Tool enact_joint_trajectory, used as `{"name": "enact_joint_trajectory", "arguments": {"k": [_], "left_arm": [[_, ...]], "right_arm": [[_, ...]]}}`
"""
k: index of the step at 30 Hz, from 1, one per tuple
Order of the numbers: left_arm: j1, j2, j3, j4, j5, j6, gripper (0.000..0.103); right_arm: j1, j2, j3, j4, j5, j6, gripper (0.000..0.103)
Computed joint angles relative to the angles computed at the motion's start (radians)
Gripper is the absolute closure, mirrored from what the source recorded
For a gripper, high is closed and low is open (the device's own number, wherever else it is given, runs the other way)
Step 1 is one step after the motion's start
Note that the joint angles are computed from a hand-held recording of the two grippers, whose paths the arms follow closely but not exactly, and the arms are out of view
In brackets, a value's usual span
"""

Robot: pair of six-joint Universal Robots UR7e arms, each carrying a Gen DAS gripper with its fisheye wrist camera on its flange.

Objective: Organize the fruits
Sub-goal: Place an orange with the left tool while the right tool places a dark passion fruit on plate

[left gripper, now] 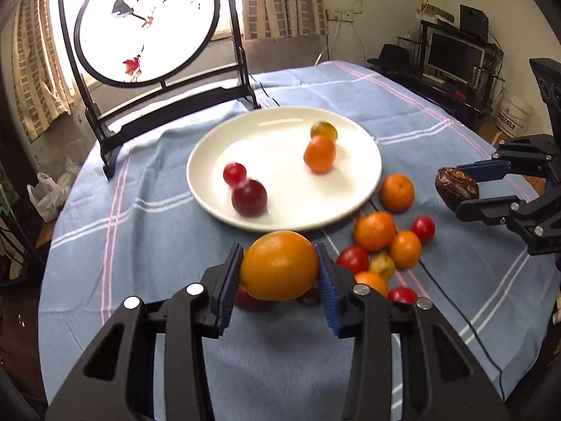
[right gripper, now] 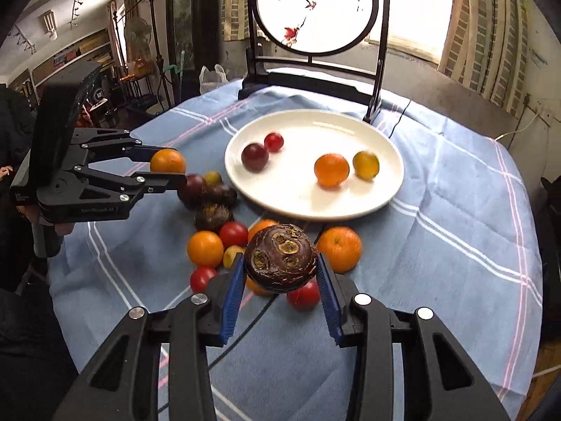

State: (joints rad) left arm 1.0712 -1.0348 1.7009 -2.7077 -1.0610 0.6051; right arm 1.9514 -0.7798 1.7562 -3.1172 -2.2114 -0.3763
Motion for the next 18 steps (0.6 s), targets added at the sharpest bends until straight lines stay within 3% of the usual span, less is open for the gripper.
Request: {"name": "enact_joint_trajectory", "arguments": {"k": [5, 8, 18], "left_arm": [[-0.032, 0.090, -0.078, -0.120, 0.041, -0.011, 0.063], [-0.032, 0.135, -0.133, -0.116, 0.042, -0.036, 0.063], [-0.020, 0.234, -0.210, -0.161, 0.124, -0.029, 0.063]], "right_arm": [[-0.003, 0.044, -0.111, -0.050, 0.042, -0.053, 0.062], [-0.014, 0.073, -0.178, -0.063, 0.078, -0.067, 0.062], [-0.055, 0.175, -0.379, 0.018, 0.093, -0.045, 0.062]]}}
